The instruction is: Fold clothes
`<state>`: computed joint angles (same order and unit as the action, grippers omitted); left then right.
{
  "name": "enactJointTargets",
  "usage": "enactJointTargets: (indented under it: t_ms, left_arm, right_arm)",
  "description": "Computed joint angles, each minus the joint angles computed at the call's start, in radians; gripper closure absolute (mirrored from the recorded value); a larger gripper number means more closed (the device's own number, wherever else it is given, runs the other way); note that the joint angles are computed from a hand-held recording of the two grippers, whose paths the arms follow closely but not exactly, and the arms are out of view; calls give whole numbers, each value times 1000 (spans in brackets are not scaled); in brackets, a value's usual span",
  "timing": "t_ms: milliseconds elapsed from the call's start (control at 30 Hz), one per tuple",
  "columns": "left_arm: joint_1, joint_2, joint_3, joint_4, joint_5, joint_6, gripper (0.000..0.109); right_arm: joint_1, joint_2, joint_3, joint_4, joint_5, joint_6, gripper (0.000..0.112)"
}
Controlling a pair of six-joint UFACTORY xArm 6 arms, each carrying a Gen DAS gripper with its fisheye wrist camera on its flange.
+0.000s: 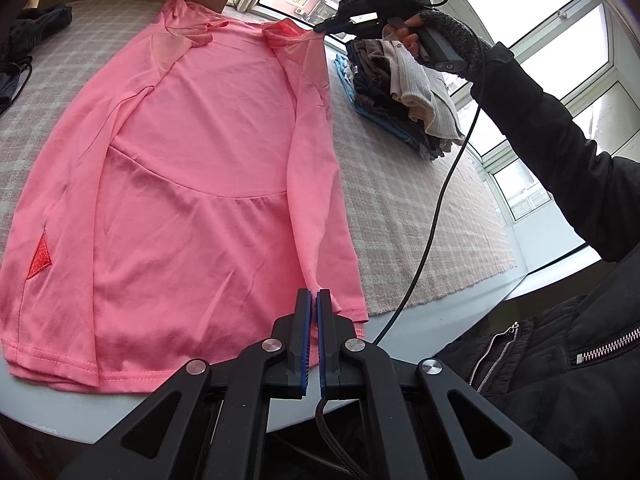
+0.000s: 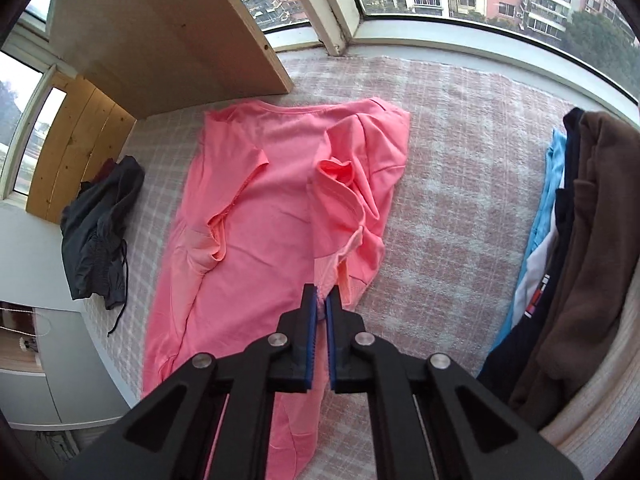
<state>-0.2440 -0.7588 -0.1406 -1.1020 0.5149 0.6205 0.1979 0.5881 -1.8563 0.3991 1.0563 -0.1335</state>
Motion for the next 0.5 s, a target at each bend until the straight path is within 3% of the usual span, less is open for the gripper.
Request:
enactJointTargets:
  t_ms: [400, 500]
  left_arm:
    - [43, -85, 79, 80, -13, -122, 106]
    - [0, -63, 70, 116, -70, -90, 95]
  right_arm:
    - [105, 319, -449, -154, 159, 70, 108]
    - [101, 340, -476, -165, 179, 68, 108]
